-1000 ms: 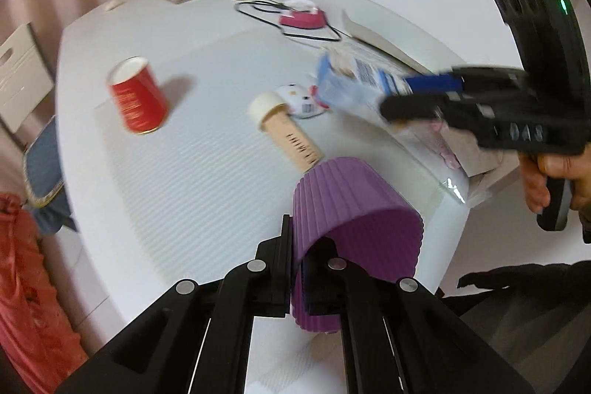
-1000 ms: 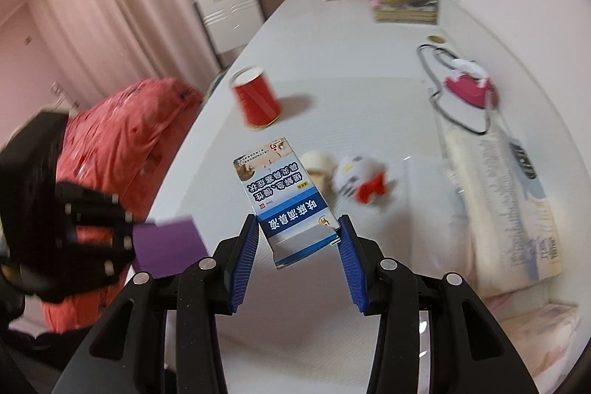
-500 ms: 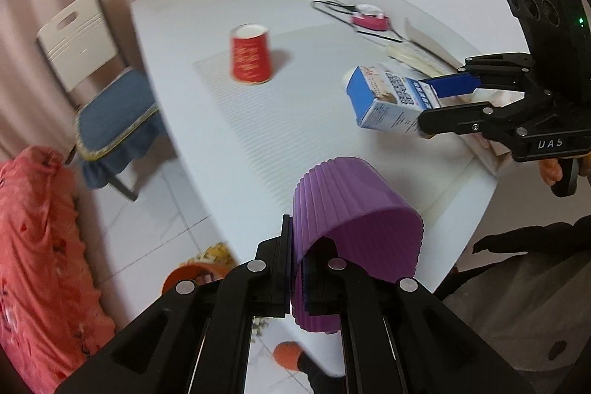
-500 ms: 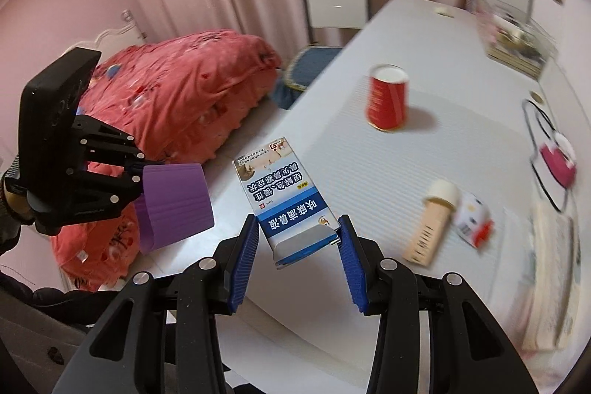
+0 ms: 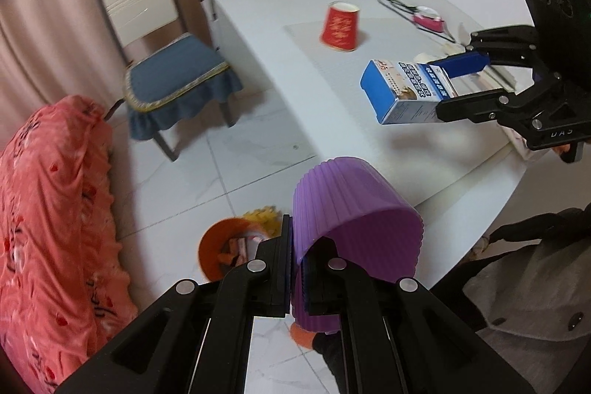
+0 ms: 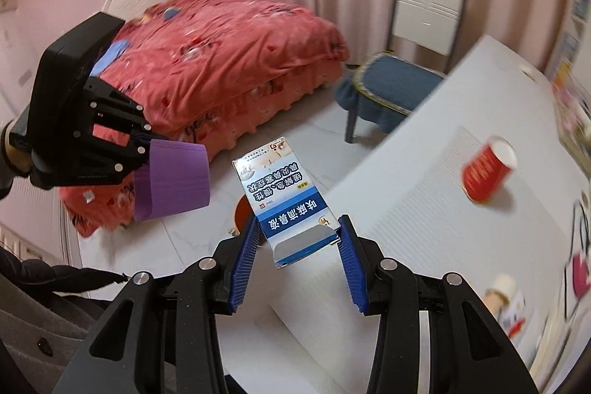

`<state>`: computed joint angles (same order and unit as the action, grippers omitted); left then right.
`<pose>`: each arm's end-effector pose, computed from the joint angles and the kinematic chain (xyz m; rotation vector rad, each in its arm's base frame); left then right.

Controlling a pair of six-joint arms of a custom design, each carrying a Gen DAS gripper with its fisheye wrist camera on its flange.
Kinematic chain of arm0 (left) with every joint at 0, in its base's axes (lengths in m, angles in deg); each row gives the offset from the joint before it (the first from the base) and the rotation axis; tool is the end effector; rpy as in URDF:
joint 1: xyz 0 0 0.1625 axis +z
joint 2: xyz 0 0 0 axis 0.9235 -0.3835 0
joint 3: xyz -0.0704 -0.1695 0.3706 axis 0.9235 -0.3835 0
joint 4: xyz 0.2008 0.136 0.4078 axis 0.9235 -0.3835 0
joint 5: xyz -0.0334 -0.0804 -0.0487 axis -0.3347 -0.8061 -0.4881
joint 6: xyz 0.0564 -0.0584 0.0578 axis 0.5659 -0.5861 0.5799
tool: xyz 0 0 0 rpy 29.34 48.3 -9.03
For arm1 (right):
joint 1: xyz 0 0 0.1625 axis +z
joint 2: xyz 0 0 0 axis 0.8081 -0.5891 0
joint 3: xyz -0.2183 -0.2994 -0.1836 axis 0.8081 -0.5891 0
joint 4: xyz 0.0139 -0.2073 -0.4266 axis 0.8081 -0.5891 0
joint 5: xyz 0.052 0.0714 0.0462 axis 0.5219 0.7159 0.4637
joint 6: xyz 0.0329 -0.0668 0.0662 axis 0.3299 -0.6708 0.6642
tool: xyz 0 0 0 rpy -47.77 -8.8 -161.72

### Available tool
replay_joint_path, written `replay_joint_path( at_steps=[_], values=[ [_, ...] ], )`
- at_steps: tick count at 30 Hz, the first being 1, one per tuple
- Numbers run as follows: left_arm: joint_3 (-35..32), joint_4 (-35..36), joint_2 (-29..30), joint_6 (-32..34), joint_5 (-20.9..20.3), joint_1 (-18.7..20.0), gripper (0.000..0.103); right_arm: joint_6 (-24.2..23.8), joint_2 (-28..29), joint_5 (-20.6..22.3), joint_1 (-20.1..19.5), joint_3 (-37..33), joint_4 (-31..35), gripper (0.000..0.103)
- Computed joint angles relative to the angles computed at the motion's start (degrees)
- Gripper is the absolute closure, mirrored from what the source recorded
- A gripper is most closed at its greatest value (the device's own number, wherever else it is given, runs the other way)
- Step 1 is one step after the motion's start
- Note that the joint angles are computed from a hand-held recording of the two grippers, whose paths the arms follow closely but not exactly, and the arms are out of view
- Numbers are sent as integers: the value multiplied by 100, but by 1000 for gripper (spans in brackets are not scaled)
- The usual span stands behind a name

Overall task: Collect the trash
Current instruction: 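Carry the medicine box and purple cup in both tools over the trash bin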

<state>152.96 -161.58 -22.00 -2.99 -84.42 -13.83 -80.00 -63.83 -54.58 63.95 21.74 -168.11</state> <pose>-0.1740 -0.5841 0.3953 0.4022 2.3344 -0.4846 0.4886 -0.6877 0.1119 1.6205 -2.4153 0.0289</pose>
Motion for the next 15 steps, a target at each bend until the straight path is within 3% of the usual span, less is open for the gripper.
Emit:
replay_joint_path(
  at_steps=[10,15],
  values=[
    [122,421,-484,-186,25,435,98,-384,1120,23,312,-1006,608,59],
    [204,212,-592,62,-79,853,98,-497,1869,-114,413,-1684,864,59]
  ],
)
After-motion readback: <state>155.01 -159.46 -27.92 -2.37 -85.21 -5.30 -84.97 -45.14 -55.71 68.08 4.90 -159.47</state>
